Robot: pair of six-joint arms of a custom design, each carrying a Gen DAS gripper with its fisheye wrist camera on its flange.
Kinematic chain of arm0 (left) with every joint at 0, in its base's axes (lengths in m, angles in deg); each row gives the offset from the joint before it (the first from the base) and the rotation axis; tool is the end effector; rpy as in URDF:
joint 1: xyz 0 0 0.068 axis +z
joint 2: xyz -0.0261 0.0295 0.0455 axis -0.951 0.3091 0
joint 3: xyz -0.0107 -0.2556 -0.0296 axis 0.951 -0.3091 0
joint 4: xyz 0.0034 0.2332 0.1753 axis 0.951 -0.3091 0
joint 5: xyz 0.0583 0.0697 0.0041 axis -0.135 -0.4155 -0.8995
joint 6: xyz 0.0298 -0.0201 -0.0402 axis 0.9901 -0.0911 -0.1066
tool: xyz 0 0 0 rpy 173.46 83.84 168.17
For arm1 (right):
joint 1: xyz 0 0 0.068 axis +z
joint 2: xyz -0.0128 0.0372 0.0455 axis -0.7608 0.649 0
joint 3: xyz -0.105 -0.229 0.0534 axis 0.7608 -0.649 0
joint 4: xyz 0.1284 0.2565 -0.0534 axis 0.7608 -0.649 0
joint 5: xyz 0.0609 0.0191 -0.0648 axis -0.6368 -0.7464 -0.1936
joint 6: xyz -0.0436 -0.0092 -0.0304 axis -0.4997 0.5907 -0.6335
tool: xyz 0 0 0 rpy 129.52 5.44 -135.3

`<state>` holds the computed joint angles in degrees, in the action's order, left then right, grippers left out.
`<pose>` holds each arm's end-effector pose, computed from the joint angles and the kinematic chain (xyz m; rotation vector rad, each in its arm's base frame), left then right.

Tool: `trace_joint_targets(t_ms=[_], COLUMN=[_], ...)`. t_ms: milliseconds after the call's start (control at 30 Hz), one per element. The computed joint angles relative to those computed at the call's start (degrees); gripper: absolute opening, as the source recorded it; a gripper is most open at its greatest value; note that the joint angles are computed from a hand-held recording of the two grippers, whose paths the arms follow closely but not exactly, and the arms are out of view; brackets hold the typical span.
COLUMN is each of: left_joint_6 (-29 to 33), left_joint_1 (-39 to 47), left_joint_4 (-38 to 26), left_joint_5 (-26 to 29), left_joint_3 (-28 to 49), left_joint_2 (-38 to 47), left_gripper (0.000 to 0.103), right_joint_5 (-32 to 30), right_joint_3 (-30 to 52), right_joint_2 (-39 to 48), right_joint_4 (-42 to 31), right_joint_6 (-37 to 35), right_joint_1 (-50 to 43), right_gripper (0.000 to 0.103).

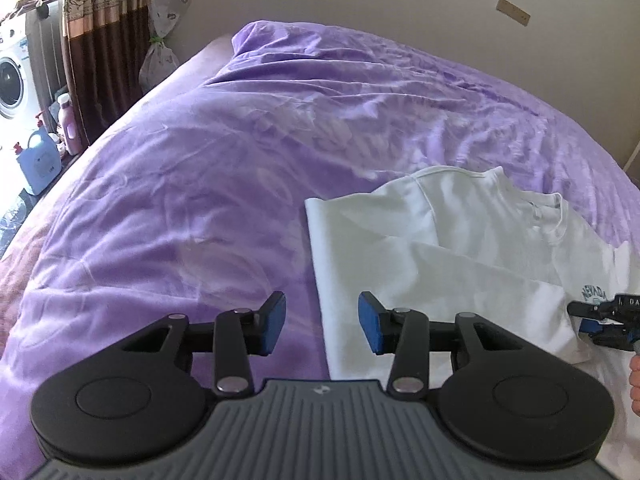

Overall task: Fold small clothes
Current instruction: 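Close the right gripper on the other sleeve cuff, then carry the held sleeve across the shirt front and open the right gripper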

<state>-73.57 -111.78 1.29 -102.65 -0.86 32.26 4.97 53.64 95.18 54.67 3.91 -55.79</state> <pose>0.1139 -0.0739 0.1555 -0.3324 2.4048 -0.0674 0.3098 -0.0087 0.0349 0.1675 2.5616 1.0777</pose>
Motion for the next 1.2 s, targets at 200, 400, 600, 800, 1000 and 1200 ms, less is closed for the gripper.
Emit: trace_joint_targets(t_ms=[200, 400, 600, 800, 1000, 1200], left_joint_6=[1.2, 1.5, 1.7, 2.3, 1.7, 2.0], left_joint_1=[2.2, 4.6, 4.5, 4.0, 2.5, 0.2], left_joint_4=[1.6, 4.3, 9.2, 19.7, 32.5, 38.9], left_joint_5=[0.8, 0.2, -0.5, 2.8, 6.9, 6.7], left_joint_3=[-0.6, 0.2, 3.1, 5.2, 7.2, 11.4], left_joint_2=[0.8, 3.0, 7.9, 17.8, 32.8, 45.6], left_gripper=[0.05, 0.049, 0.044, 0.033, 0.026, 0.026], right_joint_5=[-2.6, -0.2, 7.0, 13.4, 15.5, 12.4], right_joint_3=[-2.9, 0.0, 15.5, 35.5, 38.7, 28.7], right_joint_2=[-3.2, -16.9, -27.5, -25.8, -21.3, -15.0], right_joint_4=[0.8, -8.3, -19.5, -29.4, -34.0, -28.0], right_joint_6=[-2.2, -3.8, -4.6, -7.4, -12.7, -16.6], right_joint_1=[-0.7, 3.6, 12.5, 12.1, 4.9, -4.3], right_gripper=[0.003, 0.001, 0.001, 0.001, 0.001, 0.001])
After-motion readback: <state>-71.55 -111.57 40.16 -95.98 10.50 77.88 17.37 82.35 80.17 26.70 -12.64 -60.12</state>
